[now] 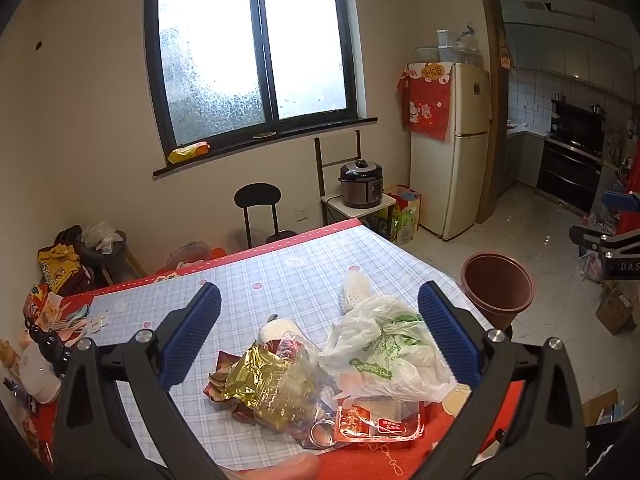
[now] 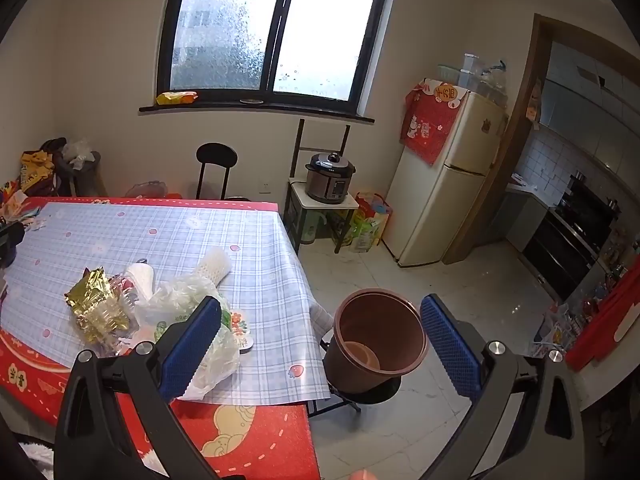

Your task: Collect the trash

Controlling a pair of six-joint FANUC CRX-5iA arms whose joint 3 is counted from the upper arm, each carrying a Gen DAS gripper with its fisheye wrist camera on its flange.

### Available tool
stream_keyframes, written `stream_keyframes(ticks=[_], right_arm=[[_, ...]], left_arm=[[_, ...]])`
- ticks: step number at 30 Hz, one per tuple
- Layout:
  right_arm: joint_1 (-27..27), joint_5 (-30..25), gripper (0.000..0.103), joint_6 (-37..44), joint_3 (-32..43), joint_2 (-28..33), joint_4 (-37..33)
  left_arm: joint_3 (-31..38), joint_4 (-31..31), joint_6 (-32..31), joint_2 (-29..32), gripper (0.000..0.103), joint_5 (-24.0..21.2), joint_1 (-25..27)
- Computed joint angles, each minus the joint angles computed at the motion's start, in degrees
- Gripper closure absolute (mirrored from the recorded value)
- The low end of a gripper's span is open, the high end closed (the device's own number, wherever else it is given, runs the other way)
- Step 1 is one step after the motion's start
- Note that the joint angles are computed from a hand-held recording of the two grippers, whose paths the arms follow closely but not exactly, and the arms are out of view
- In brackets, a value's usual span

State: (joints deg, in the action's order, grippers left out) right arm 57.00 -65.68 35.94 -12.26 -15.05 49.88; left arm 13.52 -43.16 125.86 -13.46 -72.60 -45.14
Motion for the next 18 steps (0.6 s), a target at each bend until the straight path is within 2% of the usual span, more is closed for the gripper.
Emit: stream_keyframes(ticks=[10, 12, 18], right_arm=[[-0.53, 0.05, 0.005, 0.57, 1.1, 0.89, -0.51], [-0.5, 0.09, 0.005, 0.41, 0.96, 0.84, -0.38], [-0.69, 0.4, 0.005, 0.48, 0.57, 0.53, -0.48]], left_arm=[[0.64, -0.52, 0.52, 0.34, 0.006, -1.14, -1.29], [0.23, 0.81, 0.08, 0.19, 0.006, -0.24, 0.24], [0.62, 1.2, -0.29, 0.41, 0.006, -0.36, 0.39]])
